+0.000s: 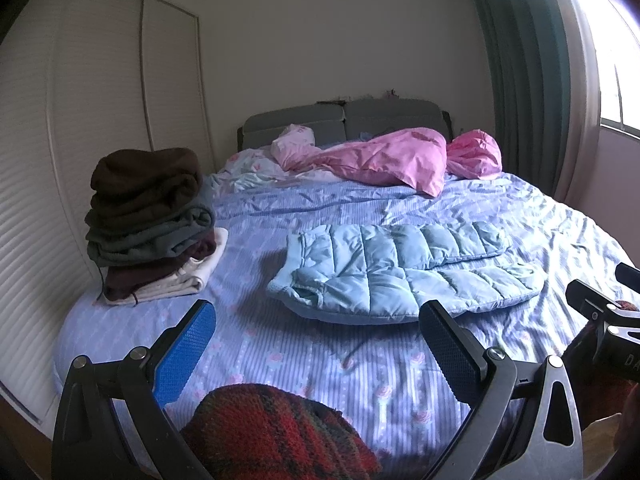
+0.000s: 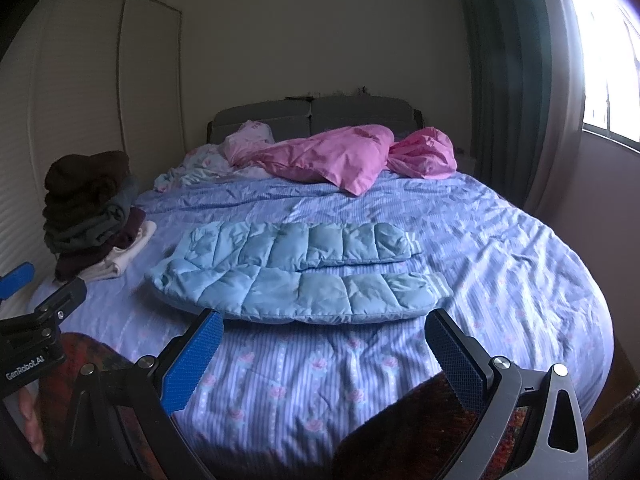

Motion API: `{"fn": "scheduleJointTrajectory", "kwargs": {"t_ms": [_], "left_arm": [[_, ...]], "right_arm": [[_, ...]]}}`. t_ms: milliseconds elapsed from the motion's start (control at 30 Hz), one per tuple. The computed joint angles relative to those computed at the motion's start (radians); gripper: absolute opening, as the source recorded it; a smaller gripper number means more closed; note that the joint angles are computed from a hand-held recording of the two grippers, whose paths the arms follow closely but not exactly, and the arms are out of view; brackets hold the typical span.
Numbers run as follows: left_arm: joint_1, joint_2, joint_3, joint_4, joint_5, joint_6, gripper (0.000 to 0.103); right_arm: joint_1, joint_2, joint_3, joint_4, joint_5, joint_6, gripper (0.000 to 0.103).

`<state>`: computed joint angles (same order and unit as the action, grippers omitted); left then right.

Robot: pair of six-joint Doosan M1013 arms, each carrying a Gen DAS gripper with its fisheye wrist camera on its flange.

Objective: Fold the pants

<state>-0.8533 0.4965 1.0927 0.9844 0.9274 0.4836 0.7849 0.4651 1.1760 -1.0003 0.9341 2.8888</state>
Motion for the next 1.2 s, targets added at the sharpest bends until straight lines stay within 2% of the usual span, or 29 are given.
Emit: {"fn": "scheduleJointTrajectory", "kwargs": {"t_ms": [233,533,700,867,1100,1200], "left_arm": [[0.013,0.023,-0.029,-0.069,0.000,0.056,0.103],[0.045,0.088,-0.130,-0.178,0.000,0.112,0.103],[0.067,0.151,-0.233,-0.267,0.057,0.168,0.103],[0.089,0.214,-0.343,-0.365,0.116,0.193,0.103],[0.110,0.336,-0.532,-0.437,0.274,0.240,0.103],[0.120,0.379,-0.597,-0.491,0.323,0.260,0.103]], "right_arm": [[-0.010,0.019,-0.038,0.060,0.009,-0.051,0.102],[-0.027,0.075,-0.105,0.103,0.005,-0.062,0.102],[-0.043,0.104,-0.134,0.112,-0.001,-0.017,0.102],[-0.065,0.136,-0.174,0.102,0.040,0.118,0.102],[-0.107,0.195,-0.245,0.232,0.113,0.184,0.102],[-0.111,0.203,-0.241,0.220,0.127,0.236,0.102]]}}
